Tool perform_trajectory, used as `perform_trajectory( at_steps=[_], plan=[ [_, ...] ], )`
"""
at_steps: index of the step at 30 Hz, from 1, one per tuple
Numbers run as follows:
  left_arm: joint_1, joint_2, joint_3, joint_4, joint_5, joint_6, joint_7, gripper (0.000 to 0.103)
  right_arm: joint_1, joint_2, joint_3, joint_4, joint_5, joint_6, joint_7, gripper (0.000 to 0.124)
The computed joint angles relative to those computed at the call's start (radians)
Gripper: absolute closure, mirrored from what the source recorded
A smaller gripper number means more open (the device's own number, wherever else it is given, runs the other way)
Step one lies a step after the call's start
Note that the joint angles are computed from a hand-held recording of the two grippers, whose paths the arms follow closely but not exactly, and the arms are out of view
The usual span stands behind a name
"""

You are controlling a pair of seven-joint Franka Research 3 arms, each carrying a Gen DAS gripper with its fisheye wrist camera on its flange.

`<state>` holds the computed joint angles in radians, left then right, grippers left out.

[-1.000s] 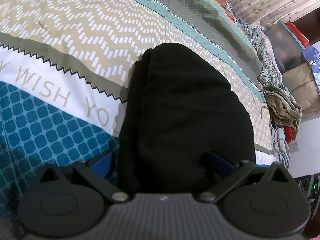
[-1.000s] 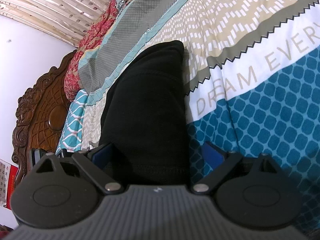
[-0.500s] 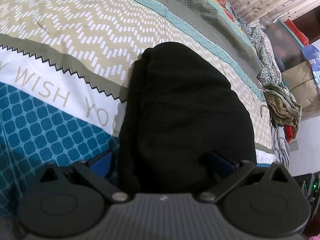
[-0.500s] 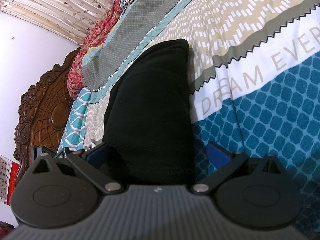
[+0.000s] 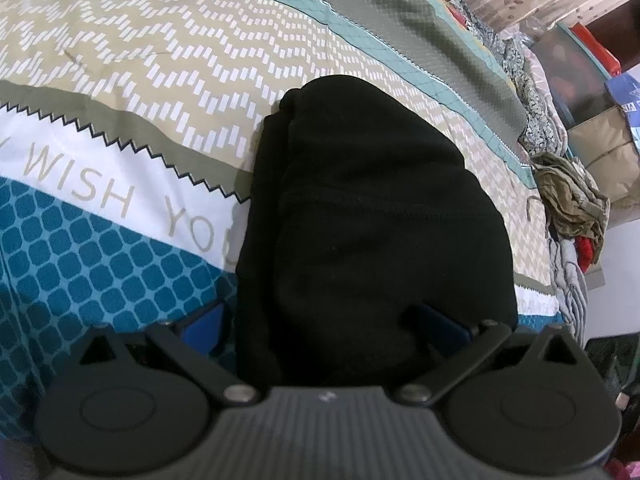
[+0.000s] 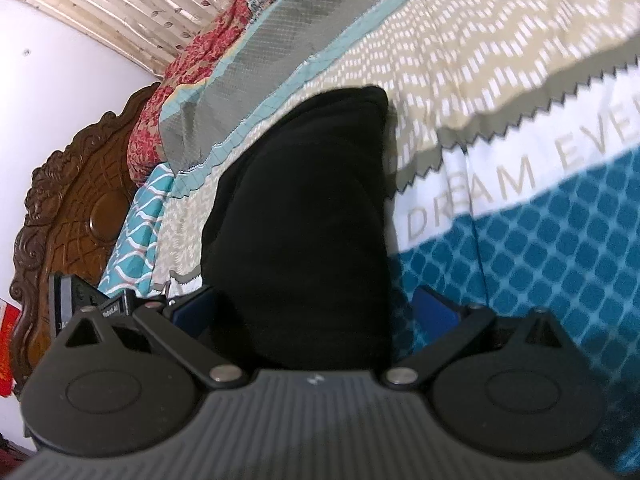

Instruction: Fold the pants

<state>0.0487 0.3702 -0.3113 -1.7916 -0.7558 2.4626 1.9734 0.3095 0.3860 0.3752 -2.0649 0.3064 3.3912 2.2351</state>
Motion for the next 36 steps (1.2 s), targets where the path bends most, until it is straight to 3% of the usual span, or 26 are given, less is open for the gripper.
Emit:
perform_trajectory(
  at_steps=[2,7,10,13,15,17,19,21,23,25,27,29,32,34,36],
  plan=[
    [-0.006,0.000,0.002,-0.001,0.007,0.011,-0.015,0.000,0.002,0.011,-0.011,0.017,-0.017,-0.010,-0.022,0.021],
    [-0.017,-0.015,-0.004,-0.029,0.005,0.067,-0.045,0.001,-0.178,0.075,0.166,0.048,-0.092,-0.018,-0.018,0.021],
    [-0.008,-0.022,-0.015,-0.039,-0.028,0.071,-0.039,0.006,-0.288,0.109,0.290,0.062,-0.161,-0.033,-0.015,0.038],
    [-0.011,-0.032,-0.012,-0.047,-0.033,0.075,-0.035,0.017,-0.232,0.076,0.241,0.077,-0.140,-0.080,-0.073,0.047],
    [-0.008,-0.040,-0.013,-0.059,-0.053,0.082,-0.020,0.025,-0.232,0.071,0.246,0.072,-0.118,-0.074,-0.098,0.047],
    [-0.003,-0.038,-0.010,-0.060,-0.073,0.076,-0.016,0.028,-0.233,0.076,0.251,0.065,-0.090,-0.057,-0.105,0.043],
    [0.001,-0.032,-0.008,-0.055,-0.091,0.066,-0.017,0.027,-0.260,0.088,0.282,0.051,-0.073,-0.033,-0.087,0.035],
    [0.006,-0.021,-0.012,-0.046,-0.116,0.057,-0.011,0.011,-0.316,0.121,0.341,0.052,-0.091,-0.033,-0.068,0.034],
    [0.005,-0.013,-0.019,-0.043,-0.143,0.066,0.014,0.007,-0.327,0.126,0.352,0.065,-0.104,-0.052,-0.067,0.038],
    [-0.023,-0.023,-0.007,-0.053,-0.098,0.106,-0.010,0.017,-0.338,0.117,0.363,0.070,-0.106,-0.076,-0.077,0.047],
    [-0.017,-0.036,-0.011,-0.056,-0.094,0.099,-0.009,0.050,-0.300,0.080,0.323,0.069,-0.090,-0.096,-0.101,0.057],
    [0.018,-0.048,-0.027,-0.052,-0.182,0.059,0.031,0.060,-0.263,0.060,0.292,0.069,-0.071,-0.081,-0.131,0.065],
    [0.021,-0.071,-0.022,-0.049,-0.266,0.046,0.085,0.062,-0.306,0.063,0.342,0.056,-0.094,-0.012,-0.149,0.069],
    [0.006,-0.078,-0.013,-0.034,-0.283,0.048,0.110,0.062,-0.282,0.050,0.309,0.060,-0.119,0.006,-0.140,0.069],
    [-0.008,-0.072,-0.006,-0.007,-0.290,0.046,0.117,0.062,-0.216,0.035,0.236,0.080,-0.127,0.017,-0.136,0.069]
  ],
)
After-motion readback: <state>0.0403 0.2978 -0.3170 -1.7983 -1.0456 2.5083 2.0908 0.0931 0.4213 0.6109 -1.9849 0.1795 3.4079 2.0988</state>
